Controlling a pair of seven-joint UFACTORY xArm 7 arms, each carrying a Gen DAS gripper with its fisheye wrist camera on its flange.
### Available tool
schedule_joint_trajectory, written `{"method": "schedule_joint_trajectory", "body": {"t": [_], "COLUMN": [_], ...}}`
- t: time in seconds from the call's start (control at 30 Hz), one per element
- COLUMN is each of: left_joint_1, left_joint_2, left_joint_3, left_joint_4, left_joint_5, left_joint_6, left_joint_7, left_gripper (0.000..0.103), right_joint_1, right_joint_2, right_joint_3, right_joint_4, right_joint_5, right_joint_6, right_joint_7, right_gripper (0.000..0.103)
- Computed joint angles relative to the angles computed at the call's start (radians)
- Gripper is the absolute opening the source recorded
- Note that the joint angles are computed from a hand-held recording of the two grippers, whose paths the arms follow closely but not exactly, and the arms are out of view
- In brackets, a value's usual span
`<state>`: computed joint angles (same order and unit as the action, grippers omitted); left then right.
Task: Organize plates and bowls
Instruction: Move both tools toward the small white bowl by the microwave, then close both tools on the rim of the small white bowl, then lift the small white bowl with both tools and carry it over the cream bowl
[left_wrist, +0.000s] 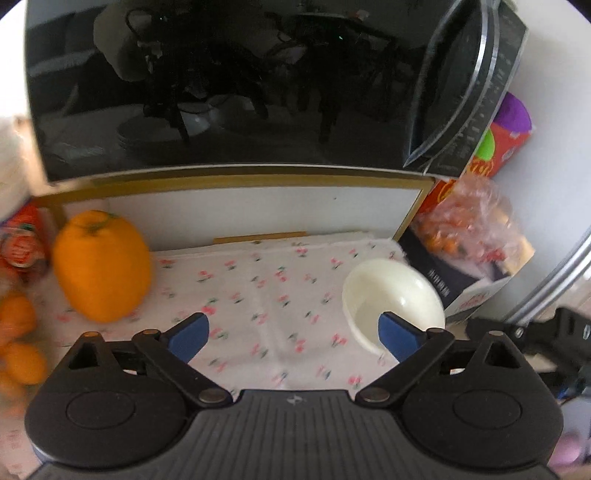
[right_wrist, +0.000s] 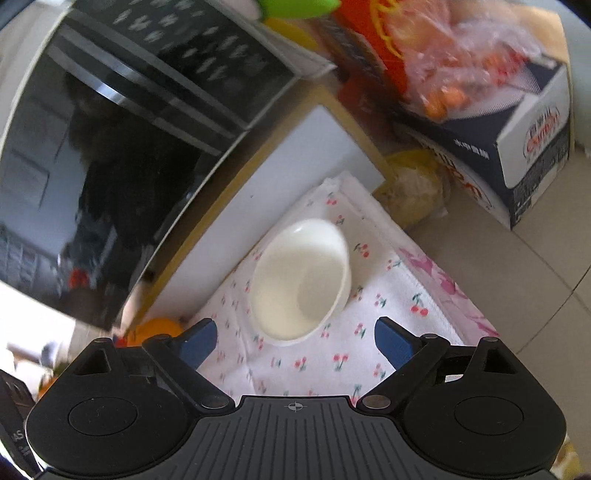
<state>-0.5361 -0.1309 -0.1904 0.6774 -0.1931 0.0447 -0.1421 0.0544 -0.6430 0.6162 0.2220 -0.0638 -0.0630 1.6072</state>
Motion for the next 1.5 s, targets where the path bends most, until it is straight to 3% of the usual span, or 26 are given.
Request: {"method": "schedule_joint_trajectory", "body": {"t": [0.1,0.23,0.33,0.53,0.73,0.8,0.97,1.17,1.33,1.5], "left_joint_1": [-0.092,-0.077,-0.025,0.054,0.128,0.135,0.142,0.075,0.052,0.01], "left_joint_2": [0.08,0.17,0.213,0.252,0.26,0.261,0.253,0.229,0.184,0.091], "left_joint_3": [0.051,-0.019,-0.086,-0.167,-0.233,-0.24,-0.249,-0.184,-0.155,-0.109], "left_joint_4": [0.053,0.127,0.16,0.177,0.189,0.194,0.203,0.18,0.144,0.084], "left_joint_5": [-0.19,-0.421,-0.475,-0.435,-0.458,-0.479,-0.587,-0.5,-0.477,-0.481], "left_joint_6": [-0.036,-0.058,-0.058,-0.06,-0.015,-0.001,0.033,0.035,0.051,0.072], "left_joint_7": [0.16,0.377,0.433,0.426,0.427,0.439,0.518,0.448,0.39,0.339], "left_gripper": [0.089,0.075,0.062,0.047,0.03,0.02,0.011,0.01,0.01,0.01], "right_joint_1": [-0.131,-0.296,-0.366,-0.484,-0.539,-0.536,-0.562,-0.553,-0.464,-0.306], "right_joint_2": [0.014,0.049,0.074,0.124,0.154,0.136,0.124,0.106,0.091,0.075], "right_joint_3": [0.124,0.314,0.408,0.553,0.619,0.622,0.64,0.624,0.534,0.385], "right_joint_4": [-0.034,-0.064,-0.074,-0.059,-0.035,-0.028,-0.023,-0.019,-0.022,-0.021], "right_joint_5": [0.028,0.133,0.211,0.304,0.326,0.325,0.279,0.241,0.218,0.199], "right_joint_6": [-0.116,-0.266,-0.335,-0.397,-0.404,-0.369,-0.365,-0.343,-0.308,-0.245], "right_joint_7": [0.062,0.119,0.137,0.124,0.105,0.108,0.139,0.174,0.168,0.123], "right_gripper": [0.094,0.087,0.079,0.062,0.04,0.031,0.013,0.013,0.012,0.012]}}
